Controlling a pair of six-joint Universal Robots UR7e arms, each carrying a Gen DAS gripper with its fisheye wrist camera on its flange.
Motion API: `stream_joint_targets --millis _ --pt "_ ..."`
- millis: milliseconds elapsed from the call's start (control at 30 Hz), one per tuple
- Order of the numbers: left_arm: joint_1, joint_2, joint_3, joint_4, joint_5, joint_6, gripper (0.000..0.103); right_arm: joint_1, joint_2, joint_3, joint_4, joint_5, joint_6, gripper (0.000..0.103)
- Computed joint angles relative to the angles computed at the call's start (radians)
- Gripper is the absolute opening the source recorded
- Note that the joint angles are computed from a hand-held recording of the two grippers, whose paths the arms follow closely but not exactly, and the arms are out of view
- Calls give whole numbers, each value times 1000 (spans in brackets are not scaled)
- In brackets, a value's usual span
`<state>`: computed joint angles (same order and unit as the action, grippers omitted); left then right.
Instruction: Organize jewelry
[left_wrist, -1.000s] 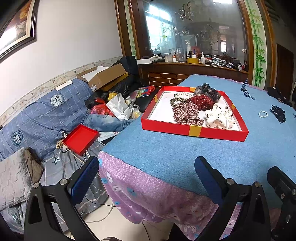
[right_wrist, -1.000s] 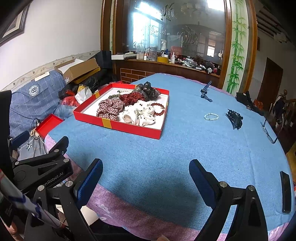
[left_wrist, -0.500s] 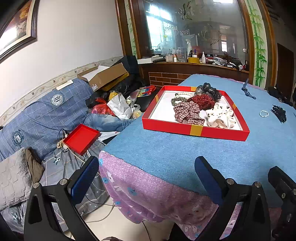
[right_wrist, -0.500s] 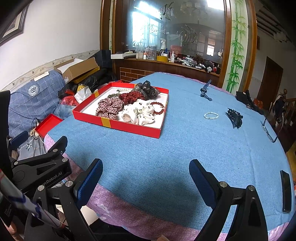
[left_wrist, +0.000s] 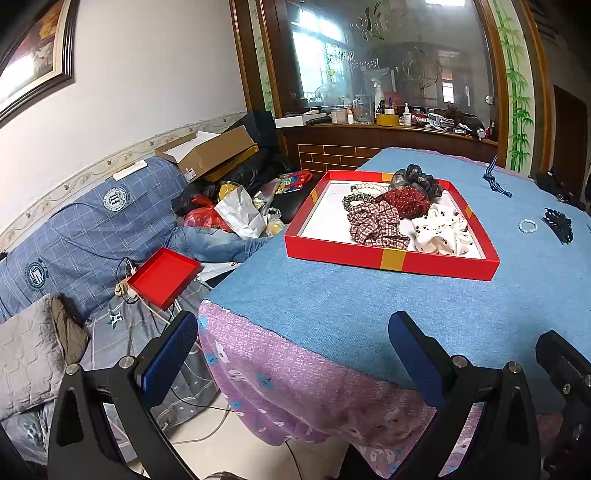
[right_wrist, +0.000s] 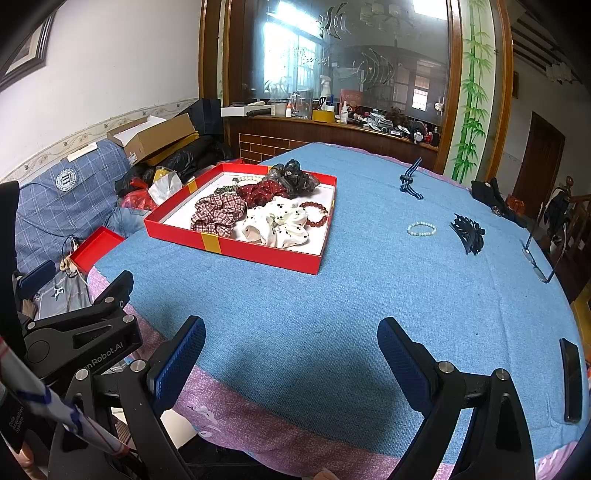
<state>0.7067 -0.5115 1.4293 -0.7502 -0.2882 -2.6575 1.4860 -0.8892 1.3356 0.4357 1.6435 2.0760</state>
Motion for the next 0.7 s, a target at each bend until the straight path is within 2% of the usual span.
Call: stream_joint_targets --millis 433,600,633,700 --pt "0 -1 0 -1 -1 2 103 0 2 -3 3 2 2 97" --pt "-2 -17 29 -86 -1 79 103 -7 12 -23 21 1 24 97" --pt "-5 -13 19 -55 1 69 103 -12 19 -42 36 1 37 97" --pt "-6 21 -50 90 4 -9 103 -20 30 -78 45 7 65 97"
